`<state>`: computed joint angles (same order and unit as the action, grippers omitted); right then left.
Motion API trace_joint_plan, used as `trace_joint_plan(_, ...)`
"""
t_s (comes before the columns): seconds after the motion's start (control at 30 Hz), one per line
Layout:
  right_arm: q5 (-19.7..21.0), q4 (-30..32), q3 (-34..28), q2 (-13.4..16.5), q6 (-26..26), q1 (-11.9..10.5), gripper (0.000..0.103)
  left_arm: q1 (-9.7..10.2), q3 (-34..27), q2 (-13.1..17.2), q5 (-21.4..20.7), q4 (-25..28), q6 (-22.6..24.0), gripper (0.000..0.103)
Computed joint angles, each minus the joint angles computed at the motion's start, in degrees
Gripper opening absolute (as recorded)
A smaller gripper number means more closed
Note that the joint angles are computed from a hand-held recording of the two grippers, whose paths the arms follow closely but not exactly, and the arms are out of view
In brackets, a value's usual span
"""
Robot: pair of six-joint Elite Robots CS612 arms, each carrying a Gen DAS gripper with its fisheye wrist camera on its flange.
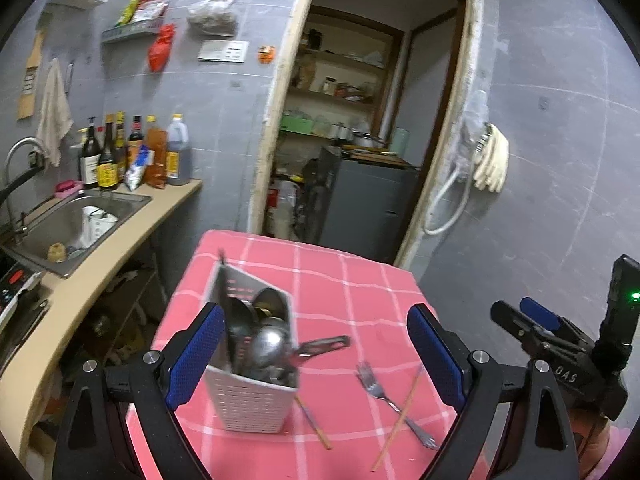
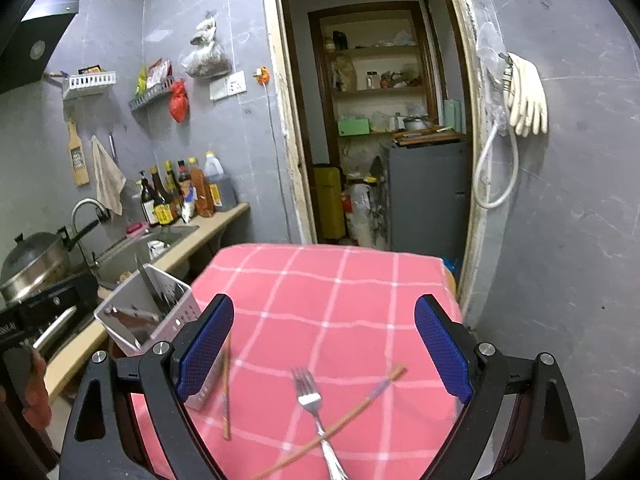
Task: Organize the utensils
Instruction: 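Move both open tools back toward the fork and chopsticks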
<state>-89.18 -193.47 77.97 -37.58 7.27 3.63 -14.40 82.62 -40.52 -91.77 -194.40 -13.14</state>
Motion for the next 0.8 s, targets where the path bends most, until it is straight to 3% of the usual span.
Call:
trace_joint_plan(0.5, -2.64, 2.78, 6.41, -3.04, 0.21, -2.89, 0.089, -2.48, -0.35, 0.32, -6.39, 1.33, 7.10, 0.092)
trace_joint_plan(0.8, -1.60, 5.53, 7.29, -2.99, 1.91, -4.15, 0.089, -3.67, -2.27, 1.43, -8.85, 7.08, 8.04, 0.092)
